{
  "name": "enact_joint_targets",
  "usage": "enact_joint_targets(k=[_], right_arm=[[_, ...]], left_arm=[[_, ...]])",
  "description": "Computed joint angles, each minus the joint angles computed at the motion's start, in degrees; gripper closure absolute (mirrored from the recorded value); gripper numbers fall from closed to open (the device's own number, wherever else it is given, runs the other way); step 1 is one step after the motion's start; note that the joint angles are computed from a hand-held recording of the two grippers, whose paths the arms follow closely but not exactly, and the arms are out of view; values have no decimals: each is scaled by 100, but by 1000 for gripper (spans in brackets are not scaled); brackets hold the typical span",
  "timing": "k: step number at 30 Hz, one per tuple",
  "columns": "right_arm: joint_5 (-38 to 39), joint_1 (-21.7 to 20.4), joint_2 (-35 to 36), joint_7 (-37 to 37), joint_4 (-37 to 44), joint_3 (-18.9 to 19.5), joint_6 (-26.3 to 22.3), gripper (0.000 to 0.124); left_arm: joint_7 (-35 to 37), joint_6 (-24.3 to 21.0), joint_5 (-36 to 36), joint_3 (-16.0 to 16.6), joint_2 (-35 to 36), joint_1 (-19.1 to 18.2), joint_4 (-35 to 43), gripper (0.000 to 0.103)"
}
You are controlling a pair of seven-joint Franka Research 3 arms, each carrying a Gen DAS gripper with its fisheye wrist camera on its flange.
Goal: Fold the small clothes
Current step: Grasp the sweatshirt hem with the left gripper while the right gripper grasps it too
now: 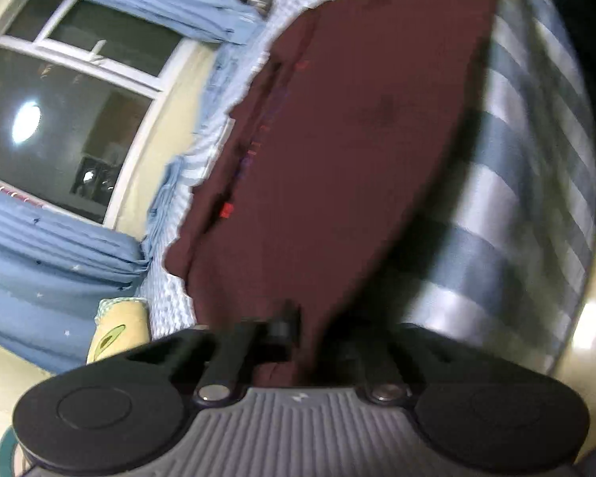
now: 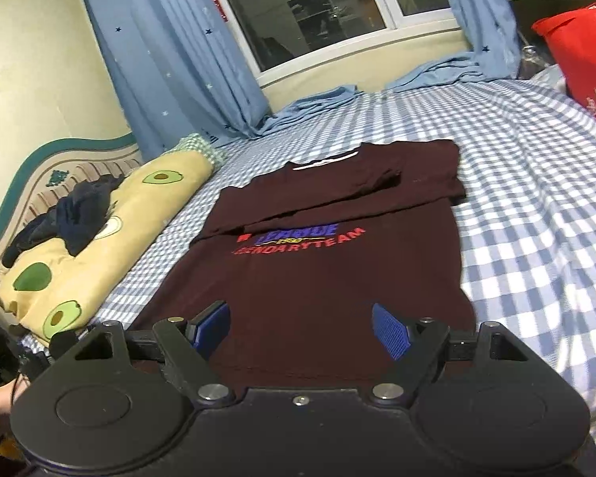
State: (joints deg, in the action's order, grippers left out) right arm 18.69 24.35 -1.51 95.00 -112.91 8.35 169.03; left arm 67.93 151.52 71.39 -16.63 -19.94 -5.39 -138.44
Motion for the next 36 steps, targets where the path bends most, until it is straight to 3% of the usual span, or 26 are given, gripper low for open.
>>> enact_joint_targets(k=[2,6,15,22,28,32,34,36], right_arm=[[-652,-94,-108,461,-131,8,-52,43],[-2001,-307,-264,1112,-270,81,-417,43],[-3914,-378,-304,1070,-503,289,-907,44],[-4815,-141,75,846,-238,243,-904,44],[-6028,190,440,868,-5,54,-1297,57],[-7600,413,615,1939,115,-147,-1528,78],[-7781,429,672,2227,179,-203,-1616,81],[-7760,405,716,2235,212,-244,-1578,93]], left_arm=[[-147,89,399,-35,-58,62,-62,98],[-217,427,-481,265,-144,3,121,98],[691,1144,-3035,762,297,33,1184,98],[956,1447,-3527,685,768,274,1796,98],[927,1551,-3746,665,763,309,1738,98],[994,1625,-4038,740,636,260,1564,98],[1163,1649,-4361,851,569,154,1456,98],[1243,1671,-4567,891,491,118,1345,98]])
